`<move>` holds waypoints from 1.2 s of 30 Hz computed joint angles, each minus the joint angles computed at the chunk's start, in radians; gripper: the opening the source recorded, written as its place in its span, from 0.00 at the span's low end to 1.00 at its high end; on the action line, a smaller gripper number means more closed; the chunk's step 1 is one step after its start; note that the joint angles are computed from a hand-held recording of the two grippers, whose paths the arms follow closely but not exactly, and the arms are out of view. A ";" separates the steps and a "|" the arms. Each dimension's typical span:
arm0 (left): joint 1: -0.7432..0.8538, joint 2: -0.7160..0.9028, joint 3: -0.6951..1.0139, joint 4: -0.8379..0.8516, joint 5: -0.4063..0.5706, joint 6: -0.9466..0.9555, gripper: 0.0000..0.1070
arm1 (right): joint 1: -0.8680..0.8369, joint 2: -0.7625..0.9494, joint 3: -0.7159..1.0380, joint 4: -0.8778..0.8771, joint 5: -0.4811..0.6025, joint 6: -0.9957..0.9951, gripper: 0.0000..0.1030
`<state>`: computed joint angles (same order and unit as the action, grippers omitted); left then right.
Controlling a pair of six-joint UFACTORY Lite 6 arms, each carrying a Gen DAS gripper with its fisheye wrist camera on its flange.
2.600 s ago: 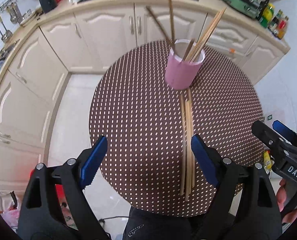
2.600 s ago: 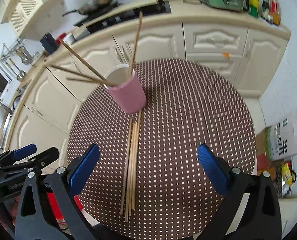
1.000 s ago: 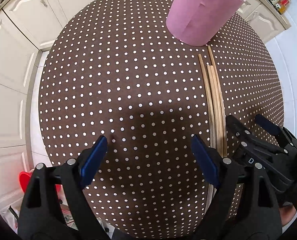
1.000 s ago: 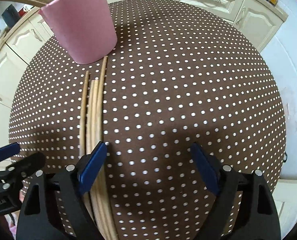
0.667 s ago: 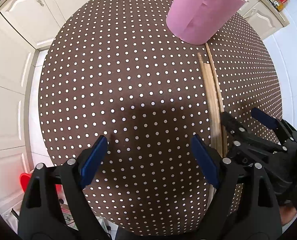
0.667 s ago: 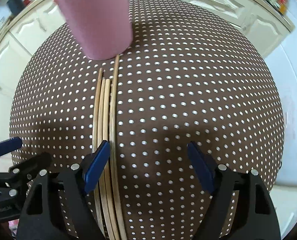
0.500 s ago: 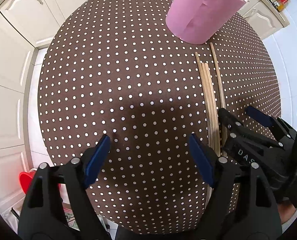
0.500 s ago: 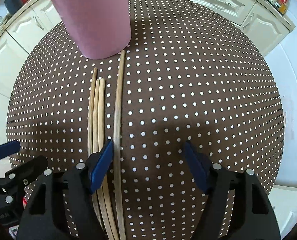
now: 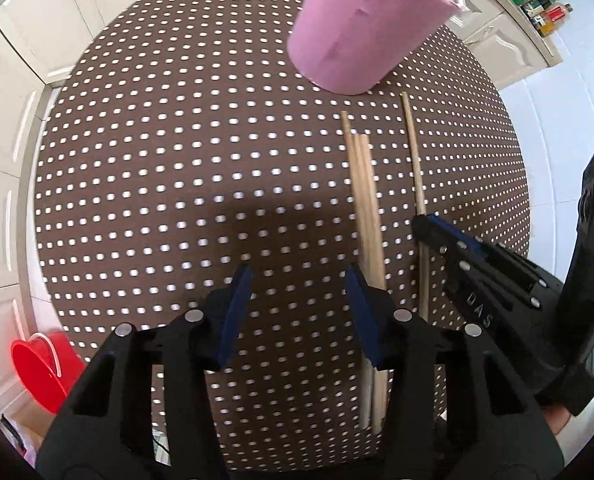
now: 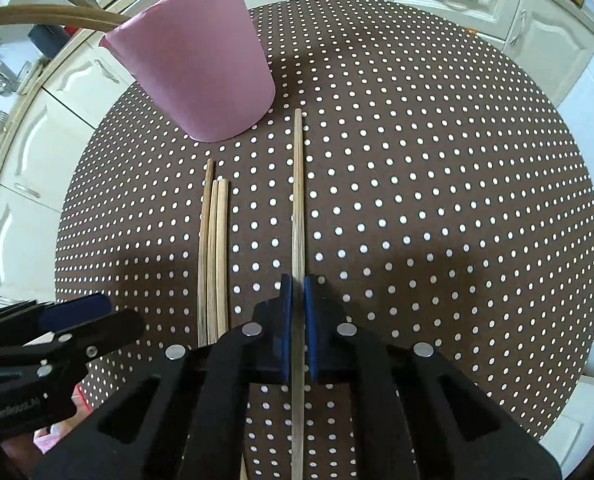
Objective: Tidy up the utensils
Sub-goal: 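Close the right tool on one chopstick while the left tool closes on another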
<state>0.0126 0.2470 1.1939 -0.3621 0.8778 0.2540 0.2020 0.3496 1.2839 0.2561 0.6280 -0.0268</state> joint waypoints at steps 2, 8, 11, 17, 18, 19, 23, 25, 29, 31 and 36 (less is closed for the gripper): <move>-0.027 0.030 0.023 0.015 0.001 -0.044 0.43 | -0.047 -0.030 -0.035 0.066 0.012 -0.097 0.05; -0.078 0.111 0.081 -0.002 0.022 -0.155 0.38 | -0.225 -0.059 -0.097 0.266 0.082 -0.411 0.05; -0.147 0.135 0.113 0.063 0.011 -0.251 0.38 | -0.275 -0.064 -0.105 0.325 0.119 -0.504 0.05; -0.308 0.233 0.226 0.171 -0.001 -0.469 0.38 | -0.403 -0.062 -0.084 0.380 0.233 -0.637 0.05; -0.327 0.245 0.238 0.188 -0.003 -0.495 0.38 | -0.417 -0.063 -0.084 0.382 0.242 -0.656 0.05; -0.350 0.264 0.256 0.203 -0.006 -0.531 0.38 | -0.424 -0.098 -0.122 0.385 0.243 -0.675 0.05; -0.438 0.280 0.299 0.283 0.014 -0.680 0.42 | -0.421 -0.092 -0.131 0.404 0.243 -0.697 0.05; -0.478 0.335 0.398 0.314 0.065 -0.755 0.42 | -0.446 -0.089 -0.128 0.408 0.264 -0.714 0.05; -0.467 0.396 0.539 0.361 0.182 -0.786 0.43 | -0.456 -0.076 -0.109 0.404 0.282 -0.720 0.05; -0.489 0.428 0.594 0.383 0.212 -0.808 0.43 | -0.464 -0.065 -0.094 0.403 0.296 -0.723 0.05; -0.448 0.439 0.597 0.371 0.198 -0.776 0.48 | -0.474 -0.042 -0.075 0.413 0.309 -0.732 0.05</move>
